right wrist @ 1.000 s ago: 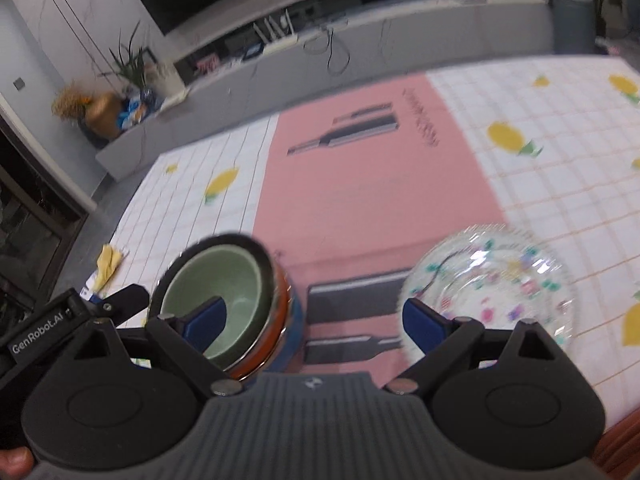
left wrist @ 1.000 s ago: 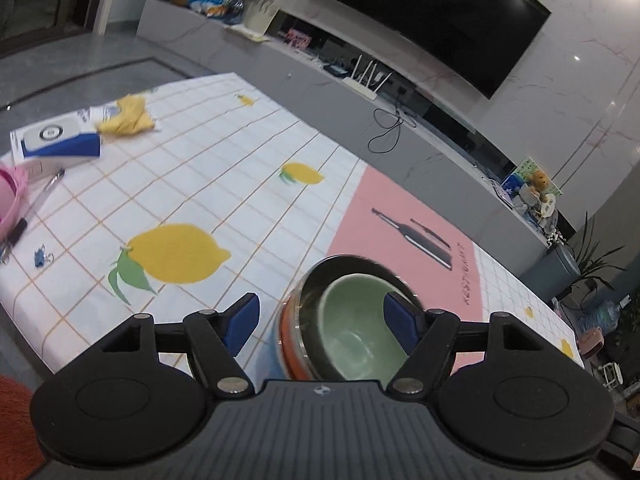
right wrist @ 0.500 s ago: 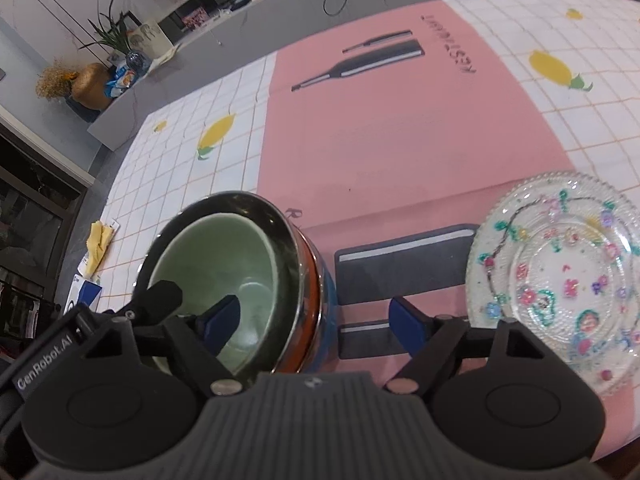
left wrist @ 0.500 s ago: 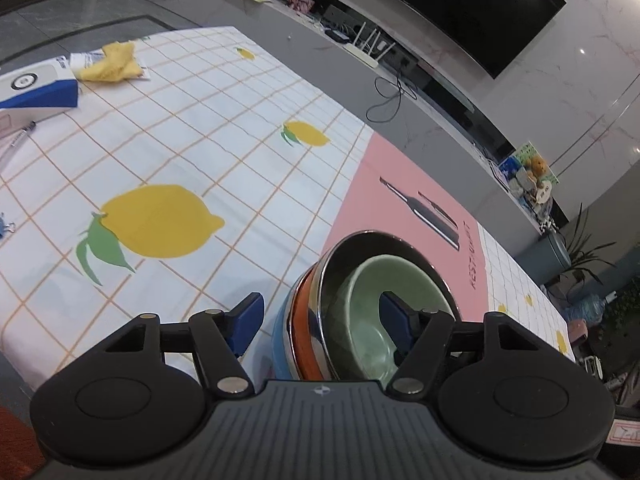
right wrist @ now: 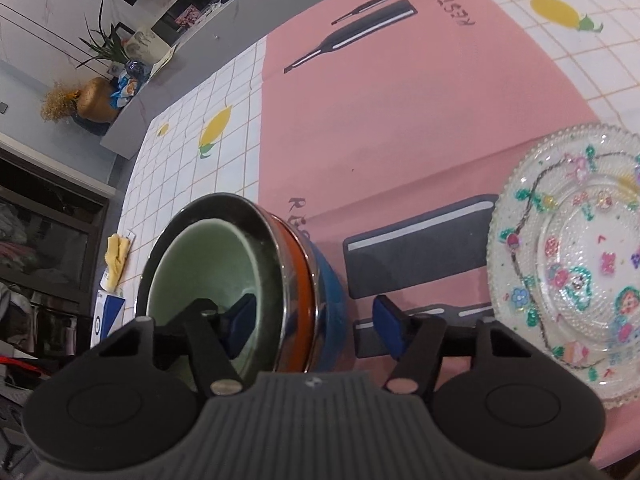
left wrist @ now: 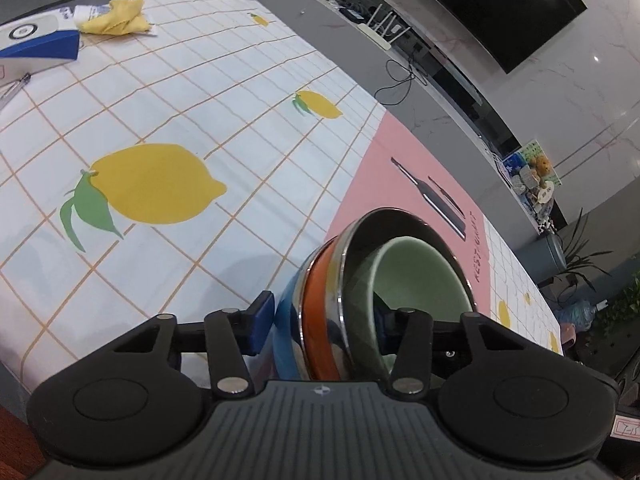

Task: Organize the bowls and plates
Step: 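Lift the bowl stack and lower it onto the stacked plates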

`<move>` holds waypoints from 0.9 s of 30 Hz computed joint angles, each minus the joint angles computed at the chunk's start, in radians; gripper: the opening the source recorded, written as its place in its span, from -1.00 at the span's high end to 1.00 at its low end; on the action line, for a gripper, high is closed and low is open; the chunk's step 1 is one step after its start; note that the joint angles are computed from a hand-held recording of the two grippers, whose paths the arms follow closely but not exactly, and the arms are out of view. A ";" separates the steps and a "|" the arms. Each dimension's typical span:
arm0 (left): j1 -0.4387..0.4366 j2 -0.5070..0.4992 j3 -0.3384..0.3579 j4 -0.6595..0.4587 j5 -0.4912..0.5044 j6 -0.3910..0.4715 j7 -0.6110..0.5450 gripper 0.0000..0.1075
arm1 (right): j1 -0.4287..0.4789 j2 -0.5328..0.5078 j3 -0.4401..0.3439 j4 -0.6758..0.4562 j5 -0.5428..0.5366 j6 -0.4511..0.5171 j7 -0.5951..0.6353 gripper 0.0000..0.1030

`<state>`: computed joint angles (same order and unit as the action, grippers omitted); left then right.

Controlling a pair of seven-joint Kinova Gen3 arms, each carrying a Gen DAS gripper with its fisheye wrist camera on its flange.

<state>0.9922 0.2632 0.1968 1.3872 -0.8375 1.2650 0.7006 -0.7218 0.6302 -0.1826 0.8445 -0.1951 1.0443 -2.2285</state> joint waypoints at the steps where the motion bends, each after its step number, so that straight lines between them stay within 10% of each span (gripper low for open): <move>1: 0.001 -0.001 -0.001 0.004 -0.003 -0.003 0.008 -0.01 | 0.003 0.002 -0.003 0.000 -0.004 -0.001 0.003 -0.14; 27: 0.030 0.014 0.002 -0.033 -0.035 -0.002 -0.028 0.02 | 0.031 -0.088 -0.021 0.166 -0.030 -0.139 0.000 0.09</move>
